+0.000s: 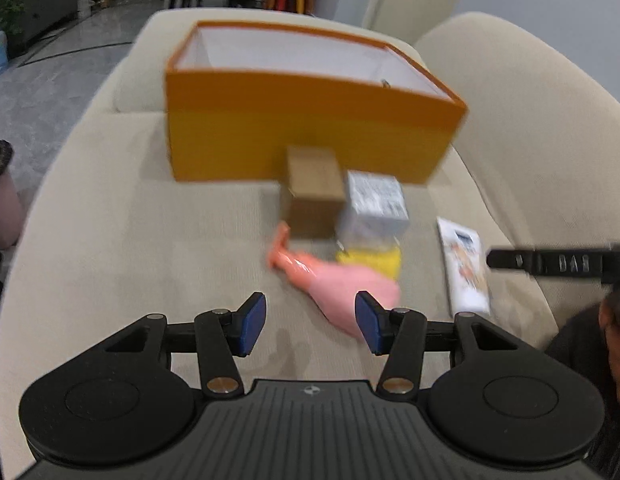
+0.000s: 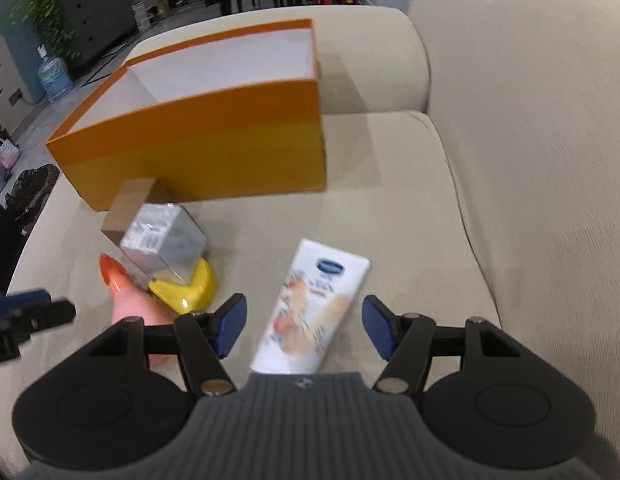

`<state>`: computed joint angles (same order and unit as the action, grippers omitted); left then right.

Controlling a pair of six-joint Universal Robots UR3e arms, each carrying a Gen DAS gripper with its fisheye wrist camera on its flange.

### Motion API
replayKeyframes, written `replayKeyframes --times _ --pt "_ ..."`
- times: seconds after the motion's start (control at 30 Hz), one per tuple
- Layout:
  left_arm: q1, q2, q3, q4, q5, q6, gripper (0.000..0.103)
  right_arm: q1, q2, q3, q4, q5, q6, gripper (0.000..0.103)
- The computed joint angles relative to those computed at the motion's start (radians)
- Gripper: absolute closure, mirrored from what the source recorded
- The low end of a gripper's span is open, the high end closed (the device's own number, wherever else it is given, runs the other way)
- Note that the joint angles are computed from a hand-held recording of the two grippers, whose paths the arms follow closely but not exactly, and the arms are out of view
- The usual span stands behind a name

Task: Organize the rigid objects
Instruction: 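Withdraw both tools from the orange box toward the remaining items, then grasp the pink spray bottle with the left gripper while the right grasps the Vaseline tube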

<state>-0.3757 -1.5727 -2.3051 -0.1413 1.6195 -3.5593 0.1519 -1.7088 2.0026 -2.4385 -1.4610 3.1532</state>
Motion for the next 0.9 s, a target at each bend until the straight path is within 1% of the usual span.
replayKeyframes --times 0.03,0.07,0.2,0.3,0.4,0.47,0.53,0.6,0.63,0.73,0.77,0.83,0.87,0.9 --pt "-0.012 -0.013 -0.013 0.023 -0.01 0.002 0.039 -0.008 -0.016 0.019 -0.003 0.0 0.0 0.039" --pt "-0.029 -0.033 -0.018 0.041 -0.013 0.002 0.038 -0.018 -0.028 0.036 -0.008 0.0 0.001 0.039" --pt "-0.083 -0.105 -0.016 0.066 -0.022 -0.013 0.038 -0.054 -0.069 0.067 -0.006 0.032 0.023 0.039" --pt "-0.123 -0.134 -0.026 0.101 -0.024 -0.034 0.038 -0.049 -0.063 0.072 -0.02 0.022 0.039 0.039" --pt "-0.15 -0.172 -0.013 0.125 -0.006 -0.043 0.038 -0.032 -0.056 0.083 -0.045 -0.002 0.042 0.039" --pt "-0.164 -0.189 0.006 0.135 0.036 -0.068 0.038 -0.011 -0.04 0.08 -0.063 -0.028 0.038 0.039" --pt "-0.16 -0.202 0.02 0.155 0.071 -0.115 0.036 0.02 -0.014 0.071 -0.083 -0.064 0.036 0.039" --pt "-0.14 -0.211 0.024 0.182 0.07 -0.16 0.034 0.04 0.003 0.066 -0.093 -0.09 0.035 0.039" --pt "-0.125 -0.207 0.018 0.195 0.059 -0.171 0.031 0.046 0.01 0.062 -0.096 -0.1 0.037 0.039" --pt "-0.11 -0.243 0.044 0.221 0.059 -0.211 0.03 0.047 0.019 0.06 -0.097 -0.102 0.042 0.039" --pt "-0.117 -0.264 0.066 0.217 0.072 -0.225 0.03 0.046 0.022 0.06 -0.098 -0.101 0.043 0.039" --pt "-0.143 -0.302 0.108 0.203 0.128 -0.255 0.029 0.047 0.029 0.058 -0.099 -0.101 0.045 0.039" --pt "-0.162 -0.321 0.138 0.182 0.163 -0.265 0.028 0.047 0.033 0.057 -0.101 -0.1 0.046 0.039" --pt "-0.177 -0.34 0.165 0.167 0.191 -0.27 0.024 0.049 0.036 0.056 -0.101 -0.101 0.047 0.039"
